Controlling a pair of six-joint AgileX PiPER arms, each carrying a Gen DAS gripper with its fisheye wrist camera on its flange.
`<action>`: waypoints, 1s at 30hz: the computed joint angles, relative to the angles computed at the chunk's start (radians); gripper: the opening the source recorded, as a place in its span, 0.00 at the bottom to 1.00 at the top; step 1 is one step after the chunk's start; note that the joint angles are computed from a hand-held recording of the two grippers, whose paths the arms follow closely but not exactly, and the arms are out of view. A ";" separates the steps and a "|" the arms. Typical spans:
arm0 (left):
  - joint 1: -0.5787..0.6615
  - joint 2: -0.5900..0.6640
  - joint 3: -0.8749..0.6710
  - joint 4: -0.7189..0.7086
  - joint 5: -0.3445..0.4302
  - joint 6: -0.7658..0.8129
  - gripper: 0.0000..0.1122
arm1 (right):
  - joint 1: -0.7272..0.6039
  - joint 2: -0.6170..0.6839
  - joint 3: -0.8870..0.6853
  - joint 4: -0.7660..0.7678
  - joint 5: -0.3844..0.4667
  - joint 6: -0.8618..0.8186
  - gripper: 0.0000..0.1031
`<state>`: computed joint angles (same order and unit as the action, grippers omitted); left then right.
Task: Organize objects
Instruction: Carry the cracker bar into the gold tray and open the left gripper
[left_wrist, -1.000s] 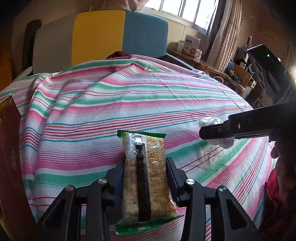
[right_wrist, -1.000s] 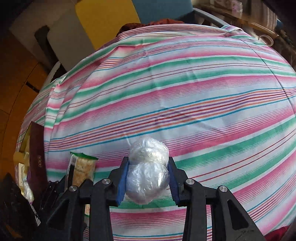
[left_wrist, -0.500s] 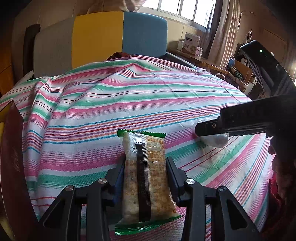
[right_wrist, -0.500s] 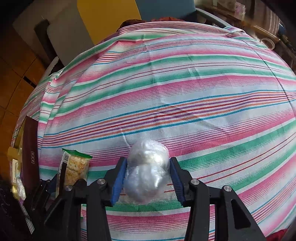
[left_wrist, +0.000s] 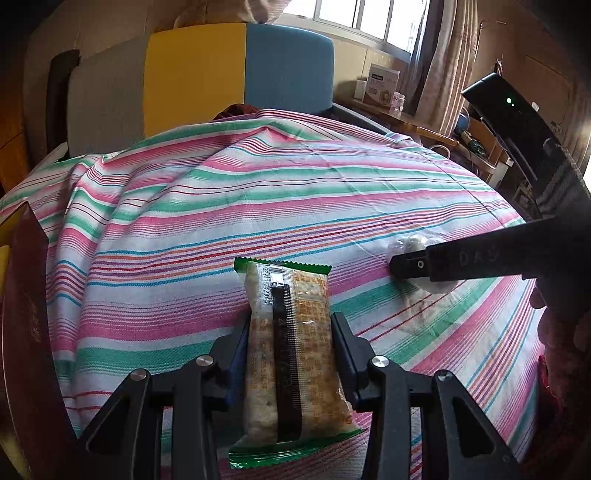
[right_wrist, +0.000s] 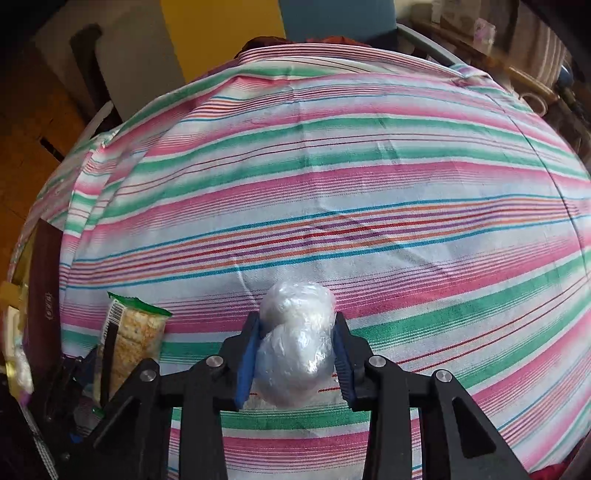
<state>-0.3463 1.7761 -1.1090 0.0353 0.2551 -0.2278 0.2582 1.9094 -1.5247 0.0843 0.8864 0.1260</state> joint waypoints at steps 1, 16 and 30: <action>0.000 0.000 0.000 0.001 0.001 0.000 0.38 | 0.007 0.000 0.000 -0.011 -0.001 0.000 0.36; 0.060 -0.115 0.027 -0.335 0.096 0.341 0.34 | 0.004 0.000 0.018 -0.024 -0.020 -0.054 0.37; 0.713 -0.333 0.029 -0.750 0.489 0.666 0.34 | 0.042 -0.003 0.033 -0.080 -0.044 -0.018 0.37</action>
<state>0.3667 1.4427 -1.0798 -0.7147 0.7437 0.4382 0.2998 1.9064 -1.4922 0.0048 0.8427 0.1077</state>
